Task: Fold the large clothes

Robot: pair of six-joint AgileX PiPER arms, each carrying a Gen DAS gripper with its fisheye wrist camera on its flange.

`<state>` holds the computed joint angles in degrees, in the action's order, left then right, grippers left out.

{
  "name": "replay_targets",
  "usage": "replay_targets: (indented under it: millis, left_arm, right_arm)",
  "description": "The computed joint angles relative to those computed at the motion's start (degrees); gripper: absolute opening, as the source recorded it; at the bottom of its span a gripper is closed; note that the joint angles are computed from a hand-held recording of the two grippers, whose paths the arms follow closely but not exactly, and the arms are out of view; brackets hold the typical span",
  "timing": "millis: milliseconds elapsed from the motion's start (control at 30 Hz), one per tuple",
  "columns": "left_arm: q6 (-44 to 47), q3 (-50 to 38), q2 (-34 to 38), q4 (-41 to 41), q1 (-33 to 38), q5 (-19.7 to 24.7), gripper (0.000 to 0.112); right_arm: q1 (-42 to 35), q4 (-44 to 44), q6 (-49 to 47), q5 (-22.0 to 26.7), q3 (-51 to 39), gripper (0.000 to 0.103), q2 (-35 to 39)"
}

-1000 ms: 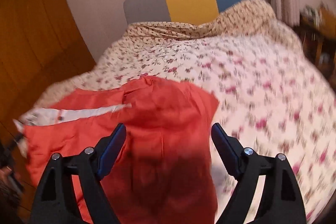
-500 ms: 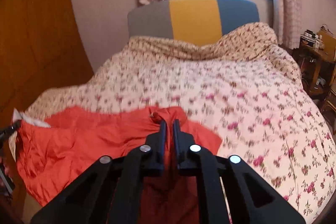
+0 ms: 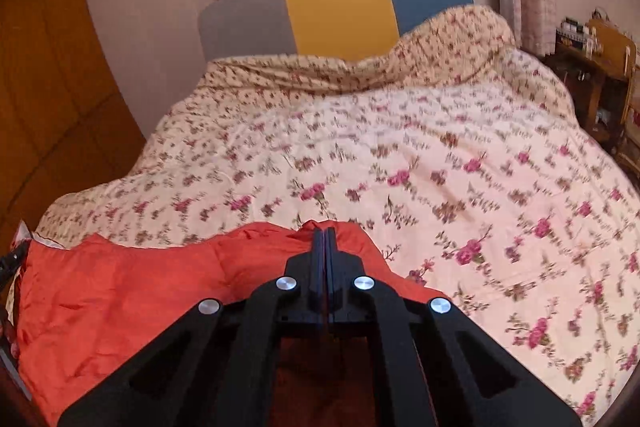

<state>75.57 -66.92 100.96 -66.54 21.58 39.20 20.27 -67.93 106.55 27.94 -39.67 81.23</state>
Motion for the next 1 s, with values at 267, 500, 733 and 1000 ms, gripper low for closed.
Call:
replay_targets:
  millis: [267,500,733,1000]
  left_arm:
    - [5.4,0.5,6.4,-3.6,-2.7,-4.9,0.032]
    - [9.5,0.9,9.3,-9.0,-2.4,-4.0,0.035]
    - [9.1,0.9,9.7,-8.8,-3.0,-4.9,0.035]
    - [-2.5,5.0,2.1,2.9,-6.3,-14.4,0.069]
  right_arm:
    - [-4.8,-6.9,7.1,-6.0,-1.1,0.0,10.2]
    - [-3.7,-10.6,10.9,-4.9,-3.0,0.0,15.8]
    - [-2.8,-12.3,13.0,-3.3,-3.6,0.0,17.7]
    - [-2.1,-10.9,11.6,-1.8,-4.3,0.0,18.6]
